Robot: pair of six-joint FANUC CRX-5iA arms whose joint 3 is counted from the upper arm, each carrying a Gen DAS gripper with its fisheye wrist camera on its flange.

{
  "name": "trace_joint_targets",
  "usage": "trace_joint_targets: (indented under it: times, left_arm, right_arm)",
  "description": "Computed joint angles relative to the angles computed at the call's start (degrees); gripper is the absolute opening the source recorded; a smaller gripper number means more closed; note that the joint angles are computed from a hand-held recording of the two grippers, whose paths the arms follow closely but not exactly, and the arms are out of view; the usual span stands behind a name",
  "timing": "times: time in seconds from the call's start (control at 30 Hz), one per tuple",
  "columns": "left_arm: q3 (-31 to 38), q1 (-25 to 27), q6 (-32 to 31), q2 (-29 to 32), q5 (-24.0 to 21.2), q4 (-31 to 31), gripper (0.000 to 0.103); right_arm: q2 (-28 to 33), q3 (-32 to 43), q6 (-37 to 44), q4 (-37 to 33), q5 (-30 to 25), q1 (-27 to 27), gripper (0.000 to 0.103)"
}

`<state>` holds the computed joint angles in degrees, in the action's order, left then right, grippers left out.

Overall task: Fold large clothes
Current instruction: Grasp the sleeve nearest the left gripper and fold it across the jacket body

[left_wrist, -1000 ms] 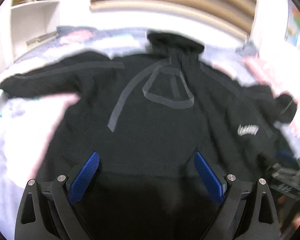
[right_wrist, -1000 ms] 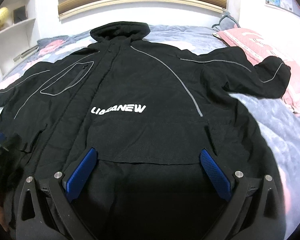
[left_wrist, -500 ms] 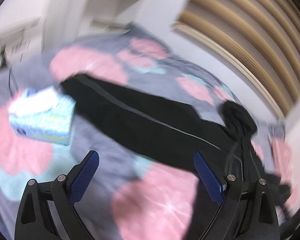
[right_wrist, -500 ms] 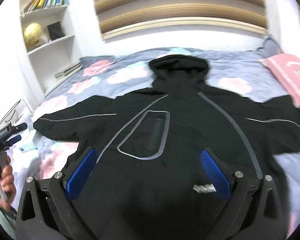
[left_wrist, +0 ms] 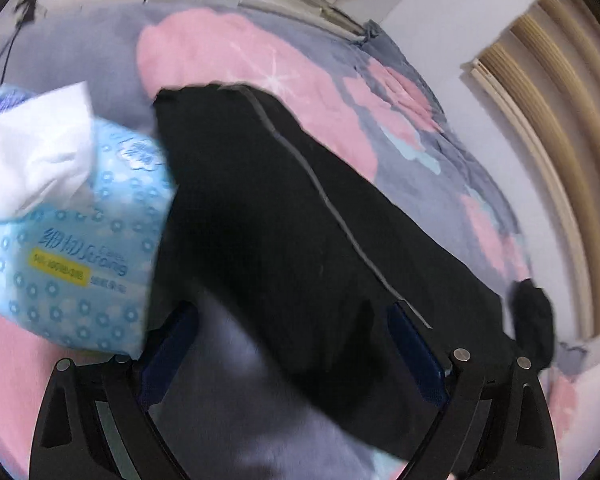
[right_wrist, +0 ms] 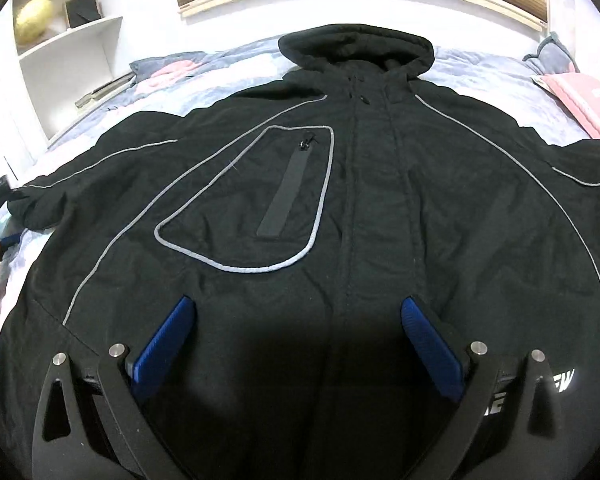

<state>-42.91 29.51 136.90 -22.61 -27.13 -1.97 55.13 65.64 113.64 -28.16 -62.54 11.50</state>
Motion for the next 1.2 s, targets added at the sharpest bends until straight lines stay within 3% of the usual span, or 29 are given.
trace_joint_targets:
  times: [0.03,0.1,0.13,0.2,0.3,0.37,0.6,0.77,0.93,1.07,1.13,1.2]
  left_arm:
    - [2.6,-1.6,4.4,1.5,-1.8,-4.8,0.085]
    - [7.1,-5.2,10.1,3.8,-6.0,-12.1,0.042]
    - [7.5,-5.8,9.8,4.0,-6.0,-12.4,0.033]
    - [11.1,-10.7,16.8,4.5,-10.4,-20.6,0.019]
    - [15.0,-18.7,24.6,4.3,-16.1,-31.4,0.018]
    - [17.6,-24.0,26.6,4.8,-19.9,-36.7,0.018]
    - [27.3,-39.5,24.1,9.5,-26.4,-46.1,0.015]
    - [37.1,-49.6,18.2,17.3,-28.4,-48.8,0.015]
    - [44.7,-54.2,10.9,25.7,-26.8,-46.4,0.015]
    - [46.3,-53.0,0.0,30.8,-22.0,-34.7,0.018]
    - [47.2,-52.3,-3.4,33.4,-23.0,-29.8,0.019]
    - [49.1,-53.7,-2.5,35.9,-27.2,-30.4,0.019]
  right_arm:
    - [0.3,0.5,0.0,-0.2,-0.3,-0.1,0.103]
    - [0.6,1.3,-0.2,-0.4,-0.8,-0.2,0.103]
    - [0.1,0.3,0.2,-0.7,-0.4,-0.3,0.103]
    - [0.0,0.2,0.2,-0.9,-0.2,-0.3,0.103]
    - [0.1,0.3,0.1,-1.0,-0.2,-0.3,0.103]
    - [-0.1,-0.2,0.2,-0.7,0.1,-0.2,0.103]
    - [0.1,0.0,0.0,-1.0,0.1,-0.2,0.103]
    - [0.0,0.1,0.0,-2.0,-0.1,-0.5,0.103]
    - [0.6,1.3,-0.3,-4.0,-1.2,-1.4,0.103]
    - [1.1,2.4,-0.6,-5.1,-2.1,-1.9,0.103]
    - [1.1,2.4,-0.8,-5.4,-2.1,-2.0,0.103]
    - [1.1,2.4,-1.1,-5.5,-2.2,-2.1,0.103]
